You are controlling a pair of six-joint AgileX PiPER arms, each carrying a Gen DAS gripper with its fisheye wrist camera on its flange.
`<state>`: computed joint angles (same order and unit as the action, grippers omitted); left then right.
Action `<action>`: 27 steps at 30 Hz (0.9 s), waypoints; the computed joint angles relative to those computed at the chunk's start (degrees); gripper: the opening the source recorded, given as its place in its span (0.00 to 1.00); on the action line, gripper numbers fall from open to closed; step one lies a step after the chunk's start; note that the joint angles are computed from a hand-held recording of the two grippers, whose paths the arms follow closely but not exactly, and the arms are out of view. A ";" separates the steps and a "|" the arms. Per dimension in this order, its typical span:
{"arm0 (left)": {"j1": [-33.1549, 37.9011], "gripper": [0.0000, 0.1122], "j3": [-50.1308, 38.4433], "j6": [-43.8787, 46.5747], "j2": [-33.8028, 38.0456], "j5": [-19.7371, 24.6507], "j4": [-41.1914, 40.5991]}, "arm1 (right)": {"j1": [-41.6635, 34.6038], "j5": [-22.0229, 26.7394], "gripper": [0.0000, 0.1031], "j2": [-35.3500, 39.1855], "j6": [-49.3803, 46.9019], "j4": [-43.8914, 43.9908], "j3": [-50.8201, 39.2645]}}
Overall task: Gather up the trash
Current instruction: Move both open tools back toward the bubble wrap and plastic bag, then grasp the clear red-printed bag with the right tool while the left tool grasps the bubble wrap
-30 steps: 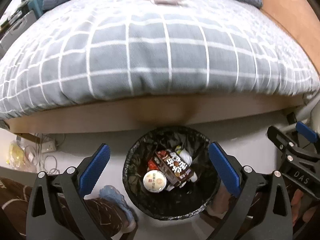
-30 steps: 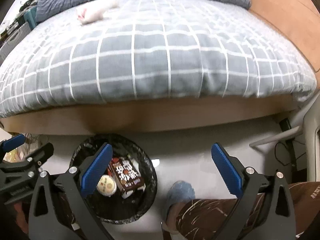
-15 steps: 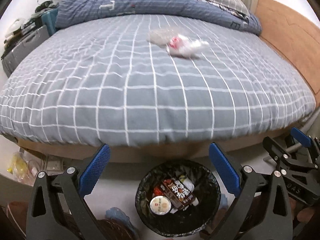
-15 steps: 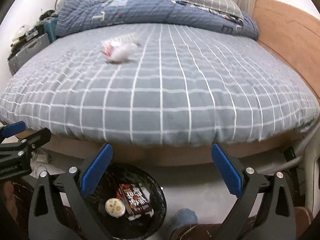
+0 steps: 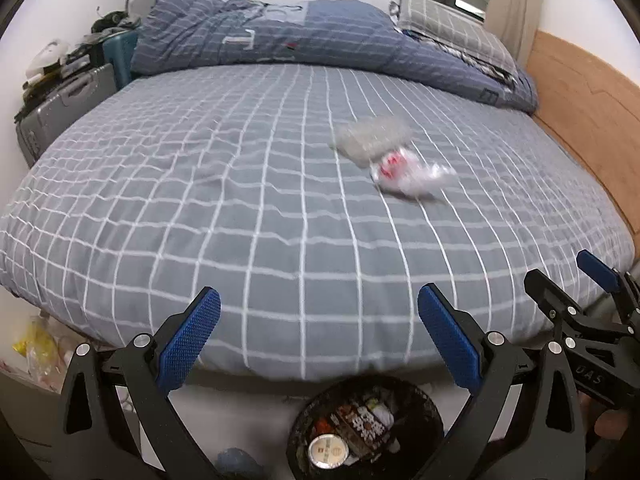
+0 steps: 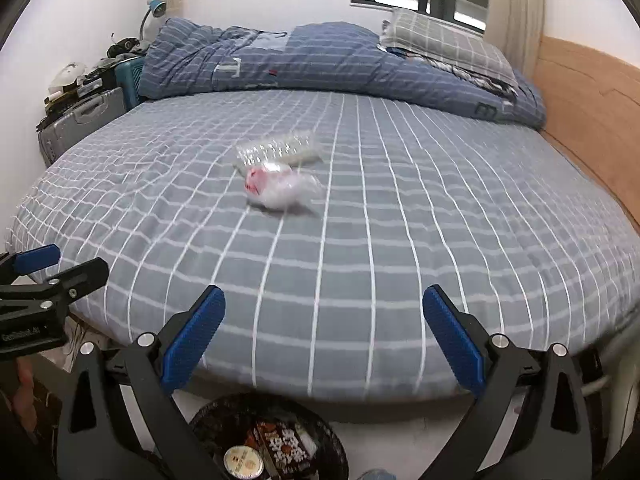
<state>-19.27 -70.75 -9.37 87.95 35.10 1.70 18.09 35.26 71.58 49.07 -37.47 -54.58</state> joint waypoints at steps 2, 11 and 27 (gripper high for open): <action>0.96 0.87 -2.33 0.55 1.49 0.40 -0.71 | -0.81 -0.79 0.92 1.86 -1.43 0.79 -1.92; 2.74 0.87 -16.40 2.27 11.35 4.59 -0.58 | -4.52 -4.03 0.92 12.51 -10.84 8.09 -12.14; 6.42 0.87 -40.14 8.30 28.21 13.53 -4.92 | -9.63 1.57 0.83 36.56 -31.77 26.99 -41.37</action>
<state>-12.85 -110.89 -1.07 116.17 48.63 -3.22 8.46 36.82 108.14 17.31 -10.49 -95.95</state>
